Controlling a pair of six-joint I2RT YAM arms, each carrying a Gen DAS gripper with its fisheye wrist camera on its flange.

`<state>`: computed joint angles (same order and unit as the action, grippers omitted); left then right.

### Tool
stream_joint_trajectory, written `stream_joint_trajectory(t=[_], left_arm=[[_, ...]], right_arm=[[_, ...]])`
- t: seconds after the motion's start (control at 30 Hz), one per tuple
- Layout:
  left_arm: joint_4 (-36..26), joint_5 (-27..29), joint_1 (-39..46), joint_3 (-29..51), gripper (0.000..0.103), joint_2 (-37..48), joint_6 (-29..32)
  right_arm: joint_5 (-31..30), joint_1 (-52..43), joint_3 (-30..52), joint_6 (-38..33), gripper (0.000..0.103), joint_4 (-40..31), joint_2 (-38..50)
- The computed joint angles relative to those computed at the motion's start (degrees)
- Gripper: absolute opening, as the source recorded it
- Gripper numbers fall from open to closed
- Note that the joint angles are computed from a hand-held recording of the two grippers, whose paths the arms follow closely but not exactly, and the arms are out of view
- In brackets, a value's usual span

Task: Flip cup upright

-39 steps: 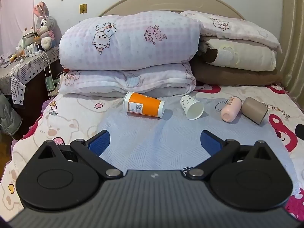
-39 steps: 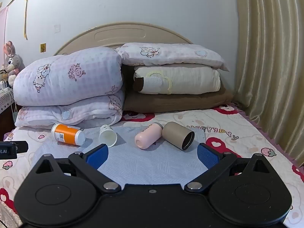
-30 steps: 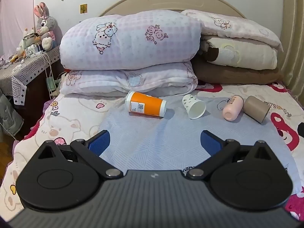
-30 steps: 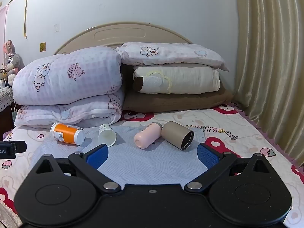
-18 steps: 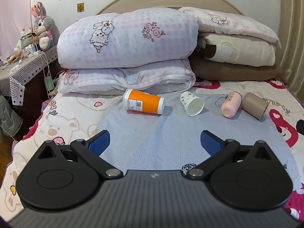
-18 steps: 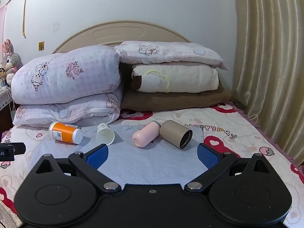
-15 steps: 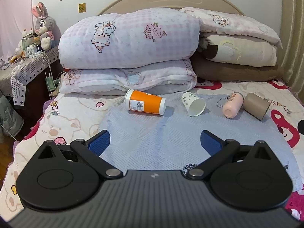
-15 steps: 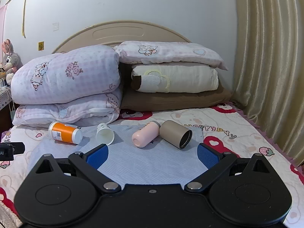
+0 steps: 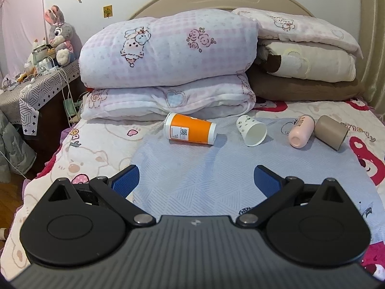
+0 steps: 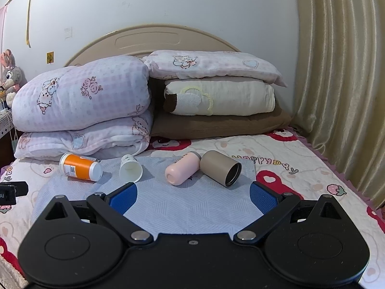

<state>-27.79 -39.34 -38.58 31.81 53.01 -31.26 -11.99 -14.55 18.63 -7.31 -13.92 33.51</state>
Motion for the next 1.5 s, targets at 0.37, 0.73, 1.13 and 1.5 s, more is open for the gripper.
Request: stream_joint_trajectory(t=[0.37, 0.73, 1.13, 1.5], left_arm=[[0.7, 0.6, 1.0, -0.4, 0.103, -1.1, 0.8], [1.1, 0.9, 0.8, -2.1, 0.103, -3.9, 1.0], [2.8, 0.9, 0.5, -3.0, 0.103, -4.3, 1.9], [3.2, 3.2, 2.2, -2.0, 0.103, -2.9, 3.9]], right_arm=[[-0.6, -0.3, -0.3, -0.3, 0.101, -0.4, -1.2], [-0.2, 0.4, -0.6, -0.9, 0.101, -2.0, -3.2], [0.5, 0.8, -0.4, -1.4, 0.101, -2.4, -3.5], [-3.6, -1.6, 0.7, -2.2, 0.101, -2.7, -1.2]])
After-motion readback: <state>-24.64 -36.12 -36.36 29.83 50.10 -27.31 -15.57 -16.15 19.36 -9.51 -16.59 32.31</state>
